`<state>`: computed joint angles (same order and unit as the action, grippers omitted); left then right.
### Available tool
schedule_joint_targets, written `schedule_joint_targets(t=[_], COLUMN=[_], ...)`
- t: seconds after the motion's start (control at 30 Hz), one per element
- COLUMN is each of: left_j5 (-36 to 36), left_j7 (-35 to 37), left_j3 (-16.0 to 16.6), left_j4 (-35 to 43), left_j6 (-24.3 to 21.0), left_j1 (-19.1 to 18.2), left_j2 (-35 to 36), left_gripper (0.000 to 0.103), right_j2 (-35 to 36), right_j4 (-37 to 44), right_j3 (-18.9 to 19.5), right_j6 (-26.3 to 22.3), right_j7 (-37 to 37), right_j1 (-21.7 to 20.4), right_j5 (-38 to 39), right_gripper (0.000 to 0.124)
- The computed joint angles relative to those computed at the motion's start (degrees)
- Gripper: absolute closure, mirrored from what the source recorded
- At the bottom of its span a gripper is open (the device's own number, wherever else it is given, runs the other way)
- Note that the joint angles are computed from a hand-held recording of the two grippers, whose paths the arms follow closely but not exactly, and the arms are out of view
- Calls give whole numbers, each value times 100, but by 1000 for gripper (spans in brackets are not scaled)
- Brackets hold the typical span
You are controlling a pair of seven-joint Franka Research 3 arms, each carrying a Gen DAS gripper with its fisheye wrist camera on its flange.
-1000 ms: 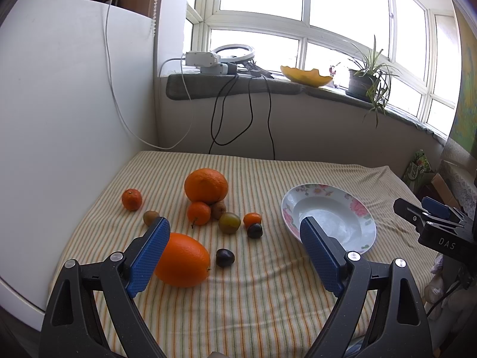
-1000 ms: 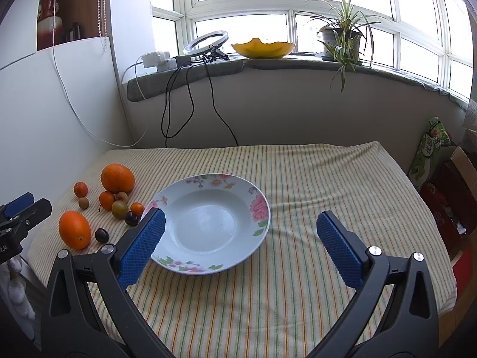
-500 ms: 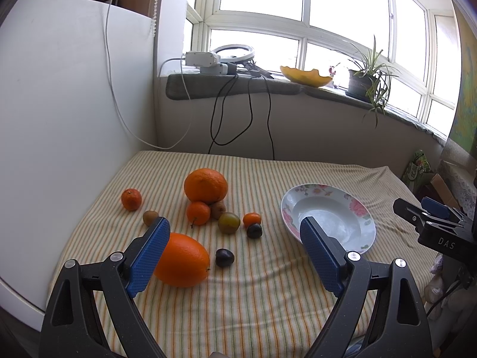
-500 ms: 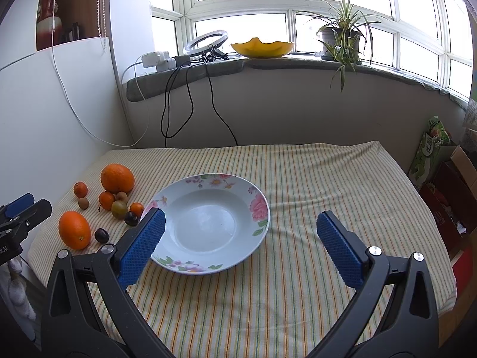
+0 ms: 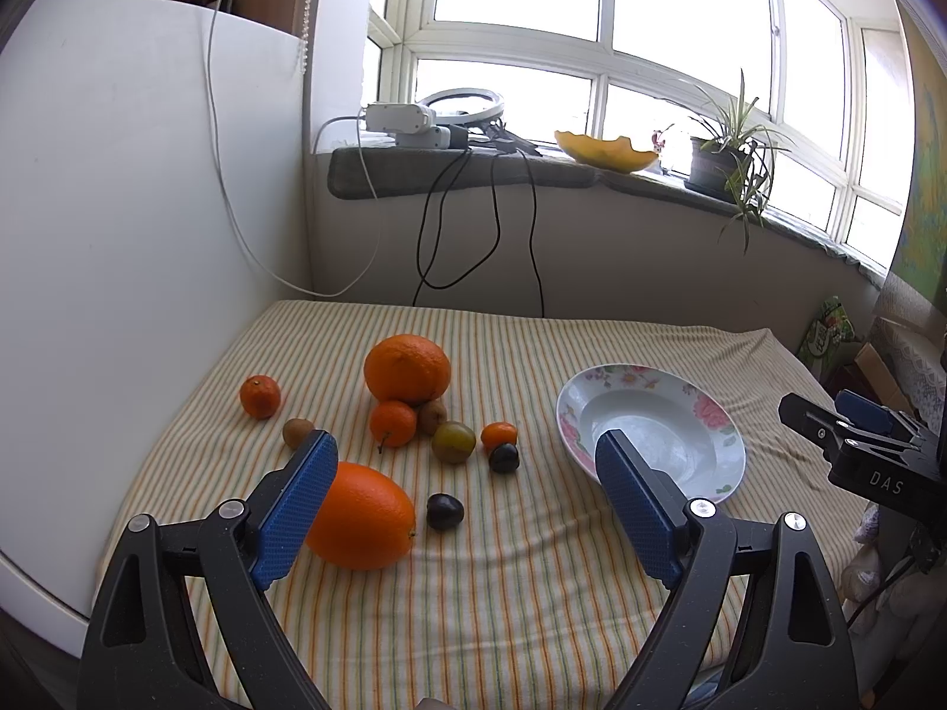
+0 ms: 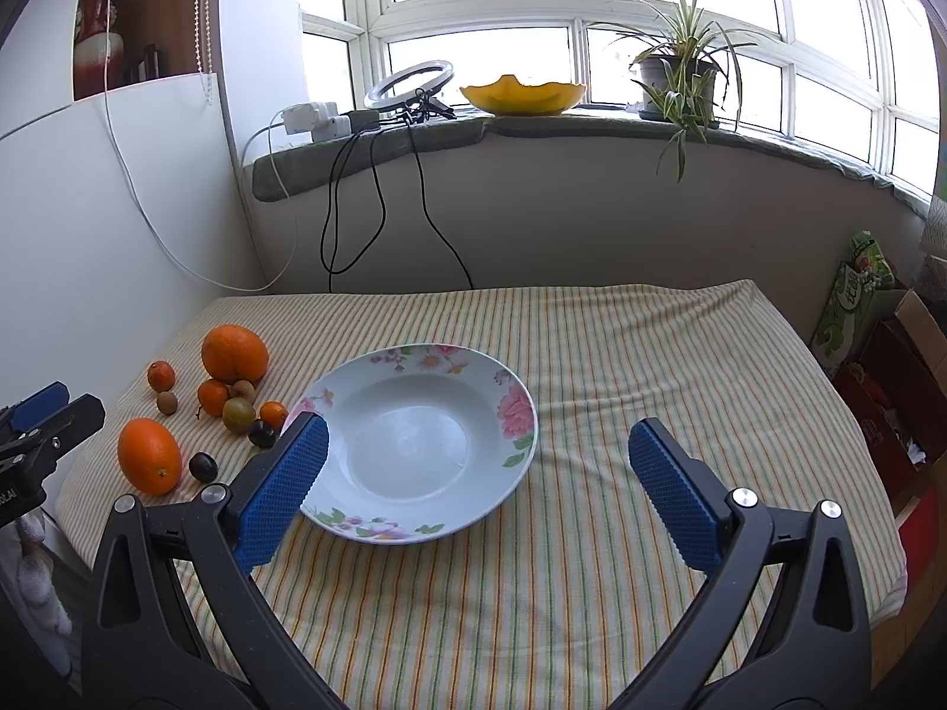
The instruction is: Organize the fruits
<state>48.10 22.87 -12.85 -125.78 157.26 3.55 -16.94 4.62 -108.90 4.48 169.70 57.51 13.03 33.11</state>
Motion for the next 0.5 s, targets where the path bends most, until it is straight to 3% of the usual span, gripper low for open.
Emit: schedule_joint_targets(t=[0.5], left_j5=[-30], left_j7=[-16], left_j3=[36], left_j4=[-78], left_j6=[26], left_j1=[9], left_j2=[-56], left_gripper=[14], right_j2=[24], right_j4=[15], right_j3=[14], right_j6=[-65], right_j7=[5], right_j1=[23], right_j5=[-32], right_gripper=[21])
